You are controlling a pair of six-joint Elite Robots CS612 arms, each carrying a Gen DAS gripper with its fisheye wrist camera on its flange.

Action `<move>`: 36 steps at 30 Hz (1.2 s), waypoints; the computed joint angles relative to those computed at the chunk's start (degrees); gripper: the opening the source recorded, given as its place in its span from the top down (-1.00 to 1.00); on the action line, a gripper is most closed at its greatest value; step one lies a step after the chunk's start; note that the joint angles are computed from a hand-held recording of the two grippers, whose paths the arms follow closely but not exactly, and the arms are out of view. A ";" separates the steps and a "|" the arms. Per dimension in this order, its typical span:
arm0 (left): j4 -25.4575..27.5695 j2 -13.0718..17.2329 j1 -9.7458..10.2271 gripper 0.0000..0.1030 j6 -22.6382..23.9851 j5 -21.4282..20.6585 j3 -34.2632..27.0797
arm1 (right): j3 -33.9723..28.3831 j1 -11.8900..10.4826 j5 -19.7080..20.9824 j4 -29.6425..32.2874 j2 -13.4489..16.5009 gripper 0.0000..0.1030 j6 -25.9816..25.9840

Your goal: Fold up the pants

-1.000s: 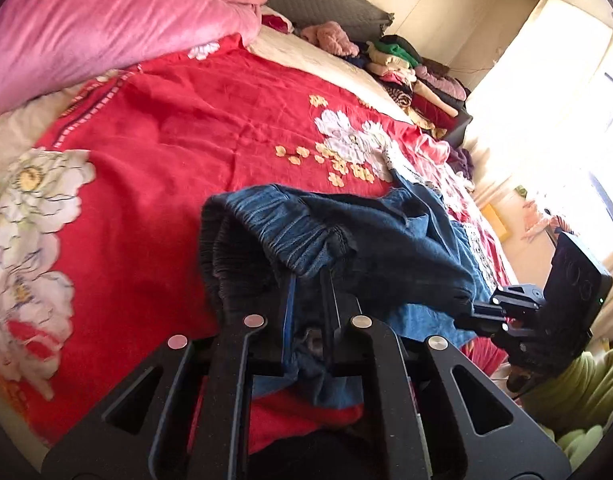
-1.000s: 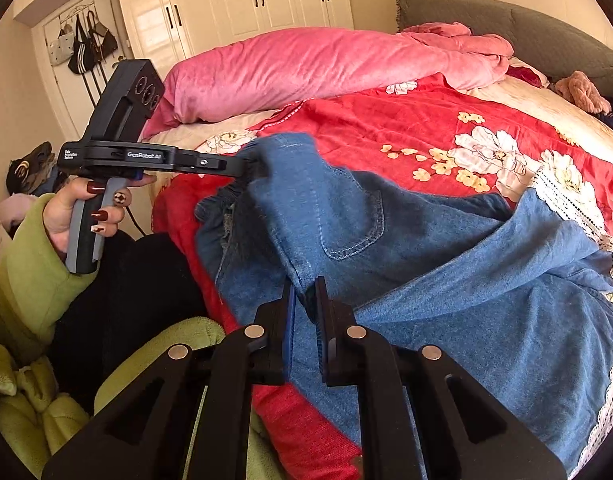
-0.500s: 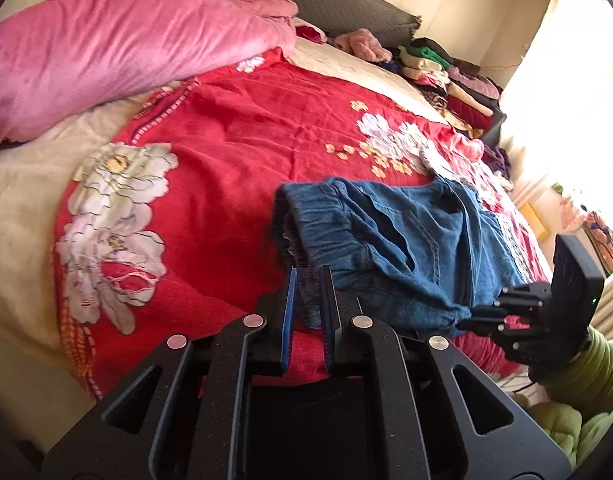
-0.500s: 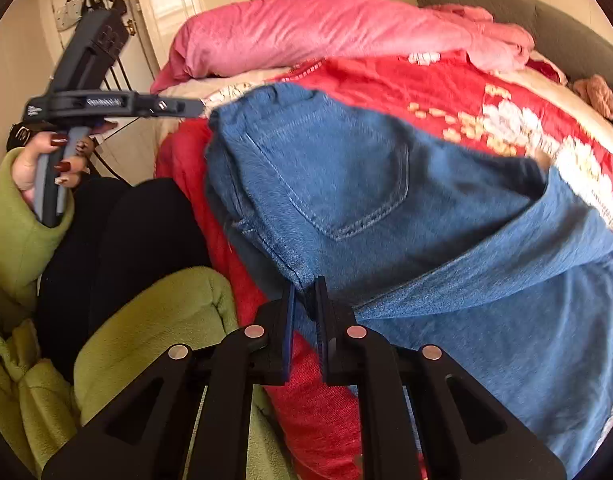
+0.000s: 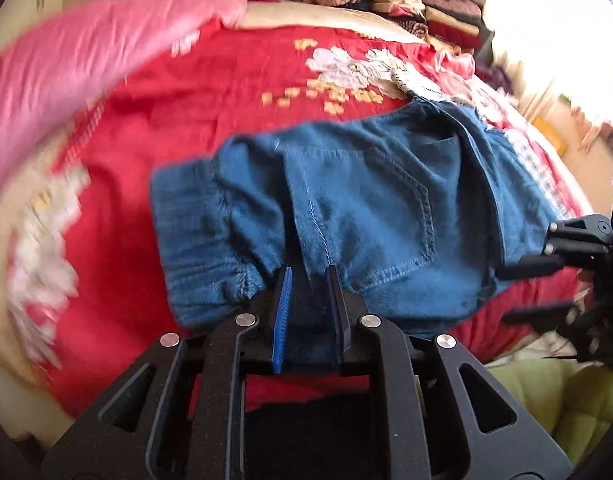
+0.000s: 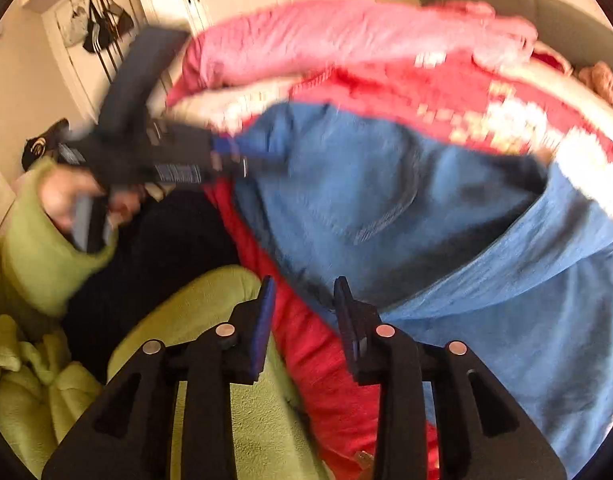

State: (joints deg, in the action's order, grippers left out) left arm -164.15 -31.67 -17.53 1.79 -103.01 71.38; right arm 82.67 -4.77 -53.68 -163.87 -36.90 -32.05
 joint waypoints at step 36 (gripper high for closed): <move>-3.15 -0.63 -3.12 -0.08 2.25 -9.45 -0.76 | -5.80 -3.88 -13.59 -9.22 1.42 -0.23 22.52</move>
